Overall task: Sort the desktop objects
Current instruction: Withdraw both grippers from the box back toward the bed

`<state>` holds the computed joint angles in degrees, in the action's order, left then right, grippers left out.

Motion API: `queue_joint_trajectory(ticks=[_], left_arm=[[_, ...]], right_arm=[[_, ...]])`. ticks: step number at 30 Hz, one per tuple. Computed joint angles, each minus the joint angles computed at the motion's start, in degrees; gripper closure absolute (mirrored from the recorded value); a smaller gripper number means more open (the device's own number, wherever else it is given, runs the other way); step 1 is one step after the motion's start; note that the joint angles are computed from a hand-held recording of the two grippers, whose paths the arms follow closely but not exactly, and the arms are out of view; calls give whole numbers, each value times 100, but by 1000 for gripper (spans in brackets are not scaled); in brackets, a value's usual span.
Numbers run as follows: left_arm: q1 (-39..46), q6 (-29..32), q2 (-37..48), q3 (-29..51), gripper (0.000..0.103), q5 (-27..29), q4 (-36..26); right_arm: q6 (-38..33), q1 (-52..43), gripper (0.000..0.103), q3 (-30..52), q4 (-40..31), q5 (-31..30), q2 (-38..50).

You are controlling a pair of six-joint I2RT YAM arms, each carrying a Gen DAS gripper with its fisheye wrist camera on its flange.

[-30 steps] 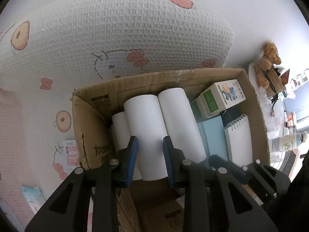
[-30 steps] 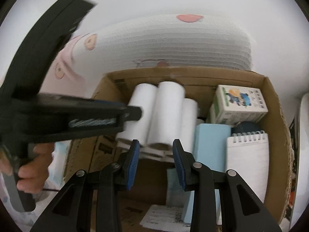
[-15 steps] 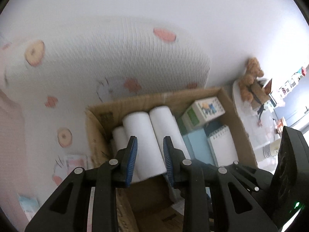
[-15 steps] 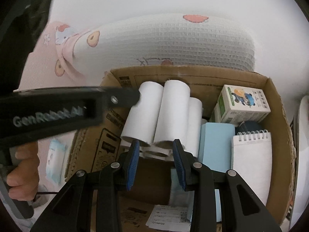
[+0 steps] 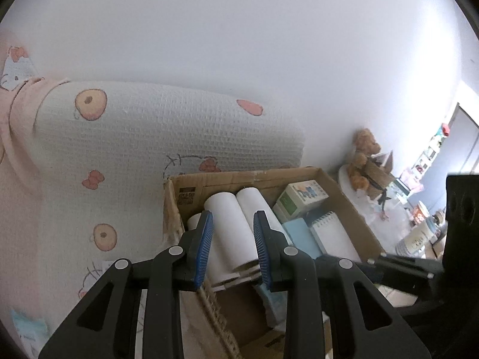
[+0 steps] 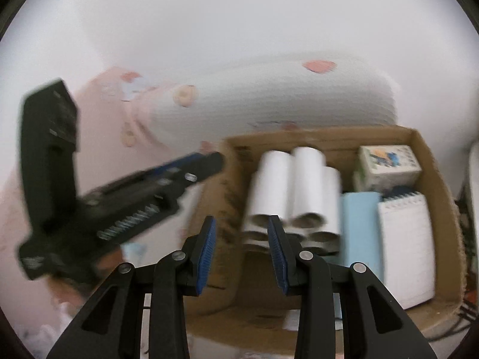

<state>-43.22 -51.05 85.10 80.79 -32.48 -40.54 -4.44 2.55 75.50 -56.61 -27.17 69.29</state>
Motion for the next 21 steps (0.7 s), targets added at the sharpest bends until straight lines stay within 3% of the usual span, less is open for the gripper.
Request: queue_joint_trajectory(ticks=[6, 12, 15, 21], left_arm=[[-171, -347, -550, -666, 72, -210, 52], [-131, -581, -1382, -1572, 73, 78, 533], [-390, -756, -1650, -1788, 73, -364, 370], [-1212, -1794, -2245, -2249, 73, -1651, -502]], right_arm=[[414, 779, 71, 76, 37, 1160, -60], [593, 1309, 71, 161, -28, 1855, 120], [728, 1621, 71, 173, 1, 2260, 6], [1011, 2264, 71, 135, 204, 1989, -31]])
